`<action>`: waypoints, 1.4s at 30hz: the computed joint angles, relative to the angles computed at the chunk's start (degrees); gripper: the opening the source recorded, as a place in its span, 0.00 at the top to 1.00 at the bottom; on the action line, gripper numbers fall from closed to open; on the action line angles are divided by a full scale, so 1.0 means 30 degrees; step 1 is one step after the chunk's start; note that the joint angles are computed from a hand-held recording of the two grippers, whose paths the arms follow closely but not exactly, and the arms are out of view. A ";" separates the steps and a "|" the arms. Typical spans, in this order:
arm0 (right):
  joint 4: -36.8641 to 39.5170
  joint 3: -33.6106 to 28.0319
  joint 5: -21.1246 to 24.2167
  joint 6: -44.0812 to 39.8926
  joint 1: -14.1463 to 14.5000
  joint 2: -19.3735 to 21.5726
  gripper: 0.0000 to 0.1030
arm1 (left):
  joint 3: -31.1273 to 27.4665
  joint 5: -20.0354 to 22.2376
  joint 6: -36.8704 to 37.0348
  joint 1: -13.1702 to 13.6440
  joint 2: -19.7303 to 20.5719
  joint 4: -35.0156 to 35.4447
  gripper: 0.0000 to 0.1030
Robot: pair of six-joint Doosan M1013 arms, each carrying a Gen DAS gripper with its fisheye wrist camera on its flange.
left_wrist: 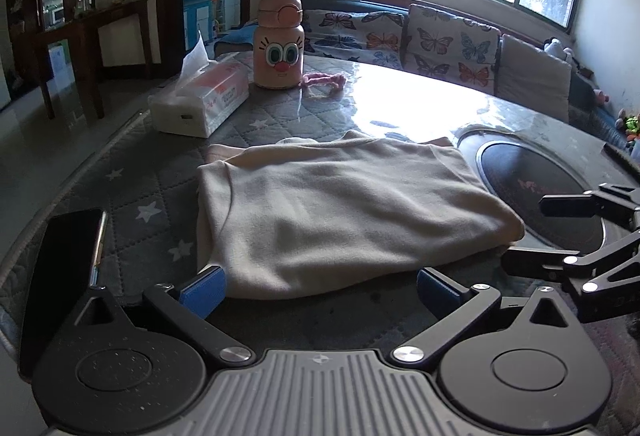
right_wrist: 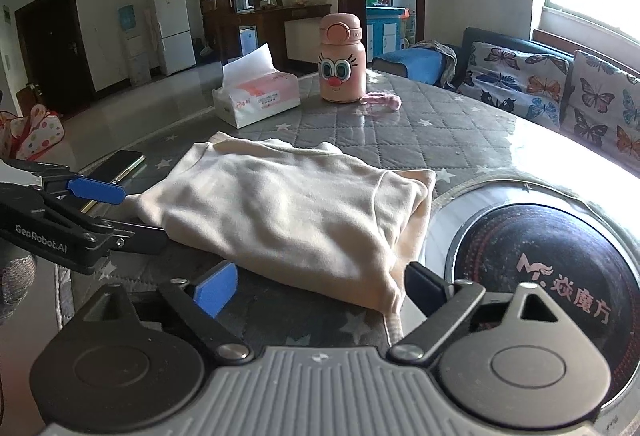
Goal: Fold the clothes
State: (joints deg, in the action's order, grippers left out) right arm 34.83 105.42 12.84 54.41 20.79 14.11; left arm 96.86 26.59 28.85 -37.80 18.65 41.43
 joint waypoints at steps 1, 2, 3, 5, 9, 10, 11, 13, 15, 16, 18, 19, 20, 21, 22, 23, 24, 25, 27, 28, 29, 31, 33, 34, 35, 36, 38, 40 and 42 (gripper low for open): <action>-0.0111 0.0054 -0.0086 0.0138 0.0029 -0.0029 0.06 | 0.0013 0.0046 -0.0032 -0.0030 0.0000 0.0011 0.00; -0.0193 0.0101 -0.0167 0.0273 0.0060 -0.0053 0.03 | 0.0024 0.0105 -0.0082 -0.0062 -0.0001 0.0052 0.00; -0.0205 0.0147 -0.0247 0.0324 0.0086 -0.0078 0.03 | 0.0035 0.0164 -0.0132 -0.0095 -0.0001 0.0094 0.00; 0.0099 0.0290 -0.0395 0.0083 0.0122 -0.0147 0.03 | 0.0054 0.0348 -0.0305 -0.0188 0.0003 0.0301 0.00; -0.0749 0.0500 -0.0702 0.0954 0.0240 -0.0223 0.00 | 0.0071 0.0655 -0.0501 -0.0346 0.0023 0.0547 0.00; -0.0899 0.0534 -0.0737 0.1089 0.0254 -0.0240 0.00 | 0.0080 0.0733 -0.0599 -0.0388 0.0021 0.0666 0.00; -0.0851 0.0571 -0.0745 0.1050 0.0261 -0.0266 0.00 | 0.0089 0.0817 -0.0725 -0.0429 0.0023 0.0820 0.00; -0.0392 0.0632 -0.0783 0.0640 0.0257 -0.0295 0.00 | 0.0108 0.0985 -0.0988 -0.0504 0.0020 0.1132 0.00; -0.0386 0.0670 -0.0821 0.0658 0.0270 -0.0315 0.00 | 0.0131 0.1137 -0.1240 -0.0572 0.0011 0.1423 0.00; -0.0517 0.0685 -0.0860 0.0806 0.0288 -0.0321 0.00 | 0.0143 0.1193 -0.1363 -0.0594 0.0005 0.1539 0.00; -0.0826 0.0710 -0.0947 0.1158 0.0333 -0.0329 0.00 | 0.0165 0.1253 -0.1520 -0.0634 -0.0010 0.1640 0.00; -0.0887 0.0725 -0.0977 0.1244 0.0351 -0.0336 0.00 | 0.0174 0.1273 -0.1577 -0.0652 -0.0018 0.1669 0.00; -0.0878 0.0742 -0.0992 0.1236 0.0367 -0.0349 0.00 | 0.0180 0.1294 -0.1619 -0.0676 -0.0024 0.1710 0.00; -0.0830 0.0763 -0.1017 0.1163 0.0382 -0.0366 0.00 | 0.0183 0.1316 -0.1646 -0.0707 -0.0028 0.1763 0.00; -0.0805 0.0782 -0.1053 0.1108 0.0399 -0.0383 0.00 | 0.0185 0.1339 -0.1672 -0.0737 -0.0031 0.1817 0.00; -0.0805 0.0802 -0.1098 0.1059 0.0416 -0.0406 0.00 | 0.0197 0.1341 -0.1734 -0.0764 -0.0044 0.1891 0.00; -0.0890 0.0817 -0.1149 0.1119 0.0430 -0.0430 0.00 | 0.0219 0.1323 -0.1835 -0.0787 -0.0065 0.1988 0.00; -0.1055 0.0823 -0.1196 0.1281 0.0443 -0.0451 0.00 | 0.0241 0.1305 -0.1939 -0.0810 -0.0087 0.2087 0.00; -0.1532 0.0848 -0.1297 0.1785 0.0462 -0.0526 0.00 | 0.0279 0.1284 -0.2112 -0.0855 -0.0126 0.2259 0.00; -0.1803 0.0862 -0.1348 0.2075 0.0471 -0.0566 0.00 | 0.0285 0.1294 -0.2142 -0.0875 -0.0138 0.2303 0.00; -0.1809 0.0916 -0.1473 0.2121 0.0477 -0.0642 0.00 | 0.0286 0.1305 -0.2152 -0.0899 -0.0145 0.2349 0.00; -0.1410 0.1024 -0.1695 0.1825 0.0476 -0.0772 0.00 | 0.0276 0.1325 -0.2143 -0.0948 -0.0152 0.2440 0.00; -0.1017 0.1085 -0.1807 0.1443 0.0465 -0.0848 0.00 | 0.0270 0.1315 -0.2193 -0.0983 -0.0174 0.2539 0.00; -0.1424 0.1106 -0.1856 0.1830 0.0464 -0.0883 0.00 | 0.0282 0.1267 -0.2272 -0.0993 -0.0194 0.2623 0.00; -0.1705 0.1118 -0.1878 0.2111 0.0458 -0.0908 0.00 | 0.0291 0.1222 -0.2335 -0.1003 -0.0208 0.2686 0.00; -0.1727 0.1129 -0.1883 0.2141 0.0445 -0.0924 0.00 | 0.0288 0.1201 -0.2338 -0.1010 -0.0208 0.2688 0.00; -0.2109 0.1161 -0.1912 0.2575 0.0431 -0.0956 0.00 | 0.0263 0.1185 -0.2276 -0.1016 -0.0191 0.2623 0.00; -0.2568 0.1195 -0.1944 0.3096 0.0419 -0.0987 0.00 | 0.0250 0.1176 -0.2249 -0.1022 -0.0176 0.2558 0.00; -0.2919 0.1246 -0.1995 0.3538 0.0425 -0.1010 0.00 | 0.0235 0.1121 -0.2186 -0.1016 -0.0143 0.2465 0.00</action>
